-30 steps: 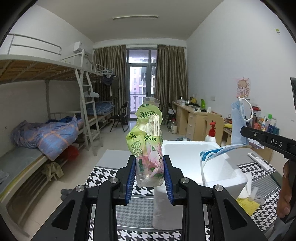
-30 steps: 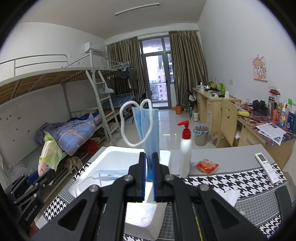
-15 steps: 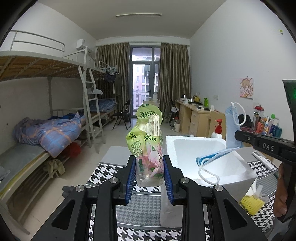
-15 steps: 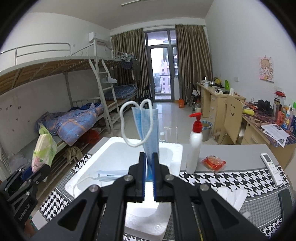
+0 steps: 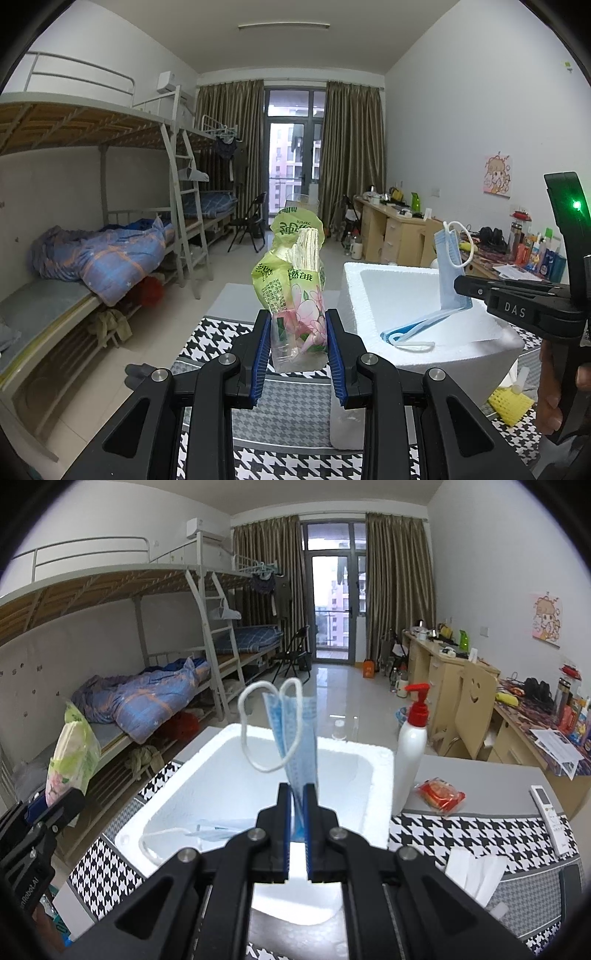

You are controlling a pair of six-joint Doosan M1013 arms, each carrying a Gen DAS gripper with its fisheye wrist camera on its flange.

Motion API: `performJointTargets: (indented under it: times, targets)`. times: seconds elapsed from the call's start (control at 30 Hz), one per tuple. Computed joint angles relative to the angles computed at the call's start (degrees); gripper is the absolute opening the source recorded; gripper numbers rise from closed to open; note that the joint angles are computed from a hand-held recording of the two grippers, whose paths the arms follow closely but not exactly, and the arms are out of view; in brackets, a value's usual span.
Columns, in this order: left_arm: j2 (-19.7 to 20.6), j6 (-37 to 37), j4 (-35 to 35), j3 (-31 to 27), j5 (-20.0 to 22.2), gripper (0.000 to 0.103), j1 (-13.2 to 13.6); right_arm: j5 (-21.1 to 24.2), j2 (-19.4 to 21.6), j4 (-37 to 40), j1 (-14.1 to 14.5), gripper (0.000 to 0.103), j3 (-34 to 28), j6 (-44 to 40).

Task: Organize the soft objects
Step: 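Lower the blue mask into the foam box with the right tool while the left holds the bag, then open the right tool to drop the mask while the left tool drops the green bag into the box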

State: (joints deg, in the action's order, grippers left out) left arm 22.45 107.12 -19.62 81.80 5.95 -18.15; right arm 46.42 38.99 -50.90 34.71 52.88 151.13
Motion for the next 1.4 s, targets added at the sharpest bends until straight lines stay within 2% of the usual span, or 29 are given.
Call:
performJointTargets:
  times: [0.13,0.2,0.37,0.4,0.47,0.5,0.53,0.57,0.67,0.9,1.07,1.2,1.27,1.33,1.4]
  targets:
    - [0.0,-1.5,1.5,-0.2,0.2,0.031,-0.1,-0.1,0.4,2.9,-0.3,0.008,-0.8,-2.6]
    - [0.0,1.1,-0.8,-0.2,0.2,0.031,0.0,-0.4,0.6,4.3,-0.4,0.008,-1.1,-4.1]
    - [-0.1,-0.7,1.0,0.0,-0.3,0.031,0.1,0.3,1.1,6.9,-0.7,0.01,-1.9,-6.3]
    - [0.0,-1.5,1.8,0.0,-0.4,0.031,0.1,0.0,1.0,7.3,-0.8,0.015,-1.8,-6.5]
    - [0.0,-5.4,5.8,0.0,-0.4,0.031,0.0,-0.8,0.8,7.7,-0.8,0.037,-1.3,-6.9]
    - [0.0,-7.3,7.7,0.1,-0.4,0.031,-0.1,-0.8,0.6,6.4,-0.6,0.059,-0.8,-5.9]
    - [0.1,-7.3,7.6,0.0,-0.2,0.031,-0.1,-0.9,0.5,5.1,-0.5,0.073,-0.5,-5.1]
    - [0.1,-8.6,8.9,-0.1,-0.1,0.031,-0.2,-1.3,0.2,3.3,-0.3,0.075,0.2,-3.9]
    - [0.1,-10.5,11.0,0.0,-0.1,0.031,-0.4,-2.2,-0.1,4.6,-0.3,0.076,0.7,-4.9]
    - [0.1,-9.1,9.4,-0.2,0.2,0.031,-0.2,-1.2,-0.7,3.5,0.0,0.076,1.8,-4.6]
    - [-0.1,-2.5,3.6,0.0,0.0,0.031,0.0,-1.0,-1.4,2.2,0.3,0.077,3.2,-4.3]
    - [-0.1,1.8,-0.6,0.0,0.1,0.031,0.1,-2.7,-2.3,2.1,0.2,0.077,4.6,-2.8]
    - [-0.2,4.0,-2.9,0.2,-0.1,0.031,0.1,-3.0,-2.6,1.5,0.3,0.079,4.9,-2.4]
    - [-0.2,7.4,-6.0,0.3,-0.3,0.031,0.1,-3.5,-3.0,1.6,0.2,0.086,5.2,-2.7]
    - [-0.2,8.2,-6.6,0.4,-0.3,0.031,0.1,-2.2,-2.7,1.9,0.3,0.089,4.4,-2.9]
